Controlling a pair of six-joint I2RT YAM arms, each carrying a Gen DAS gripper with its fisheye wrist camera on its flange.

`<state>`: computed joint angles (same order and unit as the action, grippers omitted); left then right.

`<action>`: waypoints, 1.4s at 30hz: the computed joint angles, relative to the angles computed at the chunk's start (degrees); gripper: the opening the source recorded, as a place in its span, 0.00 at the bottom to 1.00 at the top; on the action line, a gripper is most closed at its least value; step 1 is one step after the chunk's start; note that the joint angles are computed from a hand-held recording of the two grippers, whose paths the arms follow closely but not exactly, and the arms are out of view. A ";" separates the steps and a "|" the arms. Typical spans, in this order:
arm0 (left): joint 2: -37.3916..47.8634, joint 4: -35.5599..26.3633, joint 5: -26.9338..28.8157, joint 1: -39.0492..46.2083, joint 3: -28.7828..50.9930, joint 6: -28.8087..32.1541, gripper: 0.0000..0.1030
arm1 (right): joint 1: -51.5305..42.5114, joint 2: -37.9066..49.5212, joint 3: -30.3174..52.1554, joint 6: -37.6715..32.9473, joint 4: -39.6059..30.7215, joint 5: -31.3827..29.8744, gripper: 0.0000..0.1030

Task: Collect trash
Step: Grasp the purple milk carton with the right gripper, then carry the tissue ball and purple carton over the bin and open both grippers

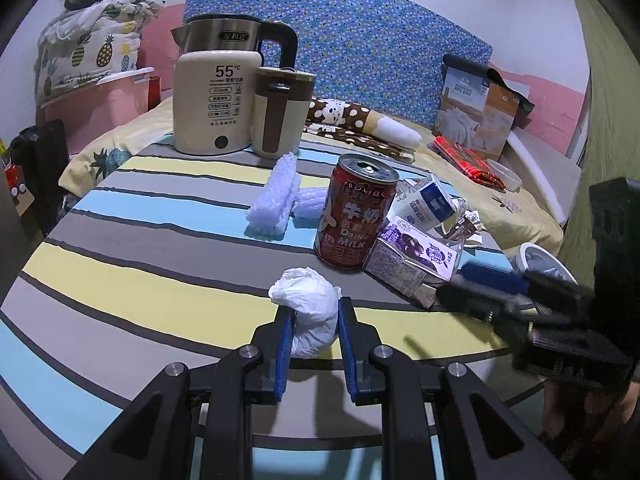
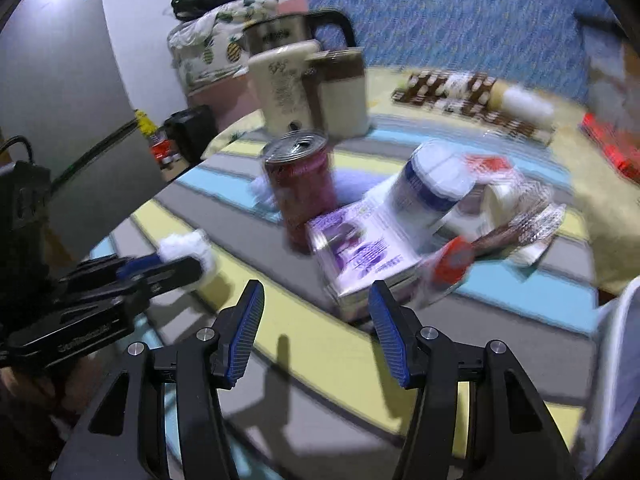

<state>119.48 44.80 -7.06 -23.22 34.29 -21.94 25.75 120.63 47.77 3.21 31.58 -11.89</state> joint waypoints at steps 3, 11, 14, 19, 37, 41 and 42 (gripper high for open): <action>0.28 0.28 0.48 0.08 0.09 0.05 0.21 | -1.02 0.08 1.07 -1.17 -0.65 0.72 0.61; 1.94 0.33 1.98 0.83 1.24 0.43 0.22 | -2.18 6.85 13.11 -7.39 -10.77 -0.22 0.61; 2.58 0.12 2.31 0.87 1.90 0.42 0.22 | -2.64 8.16 16.02 -7.02 -14.54 -1.46 0.61; 3.24 -0.17 2.56 0.30 2.58 0.40 0.22 | -2.62 6.06 12.06 -5.22 -11.23 -1.82 0.60; -0.45 -3.86 0.05 -10.03 3.88 -0.70 0.22 | -6.82 -6.42 -8.94 5.06 2.74 -0.41 0.58; -0.73 -5.70 -0.41 -12.90 5.64 -0.76 0.22 | -8.49 -8.72 -12.34 5.70 4.93 -0.20 0.58; -0.80 -6.02 -0.52 -13.41 5.96 -0.75 0.22 | -9.02 -9.31 -13.21 5.84 5.57 -0.05 0.58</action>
<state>118.68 38.78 -7.59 -36.63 40.25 -22.69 16.74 111.33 34.56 9.04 37.15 -11.94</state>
